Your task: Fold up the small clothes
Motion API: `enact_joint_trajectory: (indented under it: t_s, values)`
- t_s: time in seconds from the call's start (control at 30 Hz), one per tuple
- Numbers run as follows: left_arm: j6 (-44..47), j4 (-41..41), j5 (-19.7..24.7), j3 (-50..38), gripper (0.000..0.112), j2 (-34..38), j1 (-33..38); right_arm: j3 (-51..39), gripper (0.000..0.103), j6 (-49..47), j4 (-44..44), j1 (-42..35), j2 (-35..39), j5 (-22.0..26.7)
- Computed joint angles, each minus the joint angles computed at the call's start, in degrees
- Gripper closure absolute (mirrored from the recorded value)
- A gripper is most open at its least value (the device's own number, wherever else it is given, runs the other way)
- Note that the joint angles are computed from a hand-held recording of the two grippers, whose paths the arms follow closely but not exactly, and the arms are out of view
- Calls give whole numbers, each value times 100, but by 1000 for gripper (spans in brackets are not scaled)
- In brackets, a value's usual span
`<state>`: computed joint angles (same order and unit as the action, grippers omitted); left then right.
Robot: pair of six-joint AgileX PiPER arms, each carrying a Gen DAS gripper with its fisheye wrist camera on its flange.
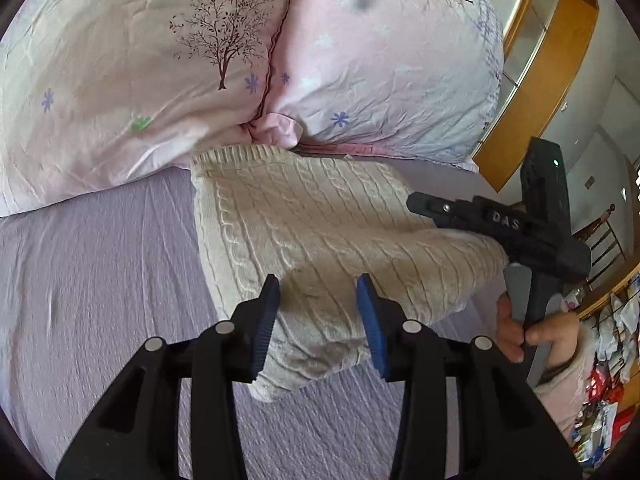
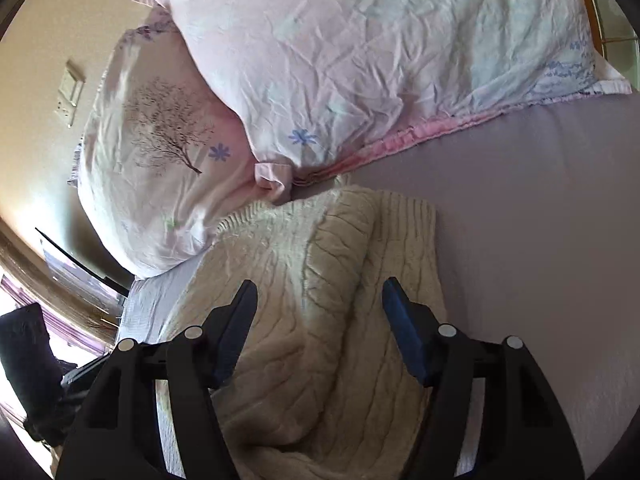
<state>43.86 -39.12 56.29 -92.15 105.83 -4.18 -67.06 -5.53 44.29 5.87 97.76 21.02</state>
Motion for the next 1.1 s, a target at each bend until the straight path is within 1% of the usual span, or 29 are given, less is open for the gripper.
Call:
enact_joint_trajectory:
  t_s: [0.03,0.07,0.1,0.13,0.17,0.2,0.27,0.3,0.33,0.37,0.43,0.47,0.53,0.57,0.6,0.63,0.67,0.73,0.77,0.8,0.83,0.87,0.9,0.93,0.97,1.0,1.03,1.07,1.1]
  values:
    - [236,-129,-141,193,63,-69,-9,-48,54,-6,-49,-13,77,82]
    - [442,-232,-223,327,55,-109,-32,-140,77,144,-325,36,160,79]
    - [531,-229,-302,419,53,-118,-105,-198,80,521,-828,113,195,30]
    - [600,-208,-347,527,52,-156,-166,-225,86,906,-1231,166,187,-76]
    - [666,-156,-325,583,52,-147,-222,-165,88,1174,-1426,176,110,-263]
    - [723,-140,-234,606,53,-128,-270,-44,89,1379,-1500,135,12,-511]
    - [911,-243,-171,795,54,-114,-276,35,89,2062,-2017,55,-12,-695]
    - [991,-266,-307,937,54,-150,-308,-62,91,2231,-2225,6,99,-556]
    - [1139,-293,-525,1130,54,-253,-348,-201,90,2186,-2206,-22,216,-344]
    - [1256,-294,-649,1234,54,-314,-367,-153,88,1986,-1962,-61,170,-292]
    - [1451,-523,-532,1297,54,-360,-222,233,85,1814,-1653,-88,-331,-388]
    - [1565,-671,-363,1277,53,-357,-112,552,83,1681,-1532,-59,-732,-585]
    - [1684,-792,-227,1314,53,-370,9,1091,82,1521,-1465,236,-1519,-1047]
    - [1715,-827,-201,1305,53,-331,24,1243,82,1623,-1672,431,-1797,-1151]
    - [1737,-836,-247,1353,53,-338,2,1332,82,1874,-2104,707,-2005,-1228]
    - [1753,-841,-328,1426,53,-368,-36,1292,80,2279,-2675,949,-2028,-1206]
    - [1776,-862,-403,1495,51,-390,-68,1146,74,2690,-3247,1134,-1940,-955]
    - [1818,-935,-457,1615,51,-454,-63,591,72,3539,-4338,1321,-1261,9]
    - [1884,-1002,-384,1618,51,-432,-27,584,73,3901,-4626,1330,-983,264]
    - [1909,-1011,-356,1634,52,-423,-4,640,73,4088,-4686,1361,-935,290]
    - [1967,-1045,-316,1648,53,-423,34,895,74,4048,-4516,1327,-1115,87]
    - [2007,-1090,-179,1631,53,-432,113,1045,74,3779,-4175,1289,-1246,25]
    - [2039,-1193,-16,1603,53,-436,229,1057,73,3618,-3989,1280,-1379,187]
    - [2046,-1329,209,1548,53,-419,397,1093,69,3244,-3575,1188,-1532,295]
    - [2033,-1496,429,1476,50,-374,580,1198,48,2805,-3002,1067,-1709,215]
    - [1947,-1669,555,1367,47,-291,766,1368,32,2511,-2429,914,-1947,32]
    - [1806,-1724,539,1250,41,-201,836,1458,5,2067,-1857,749,-2041,-103]
    - [1549,-1684,472,1062,40,-64,870,1471,2,1568,-1370,505,-2074,-110]
    - [1194,-1570,434,794,40,144,870,1364,2,1231,-1106,313,-1949,-67]
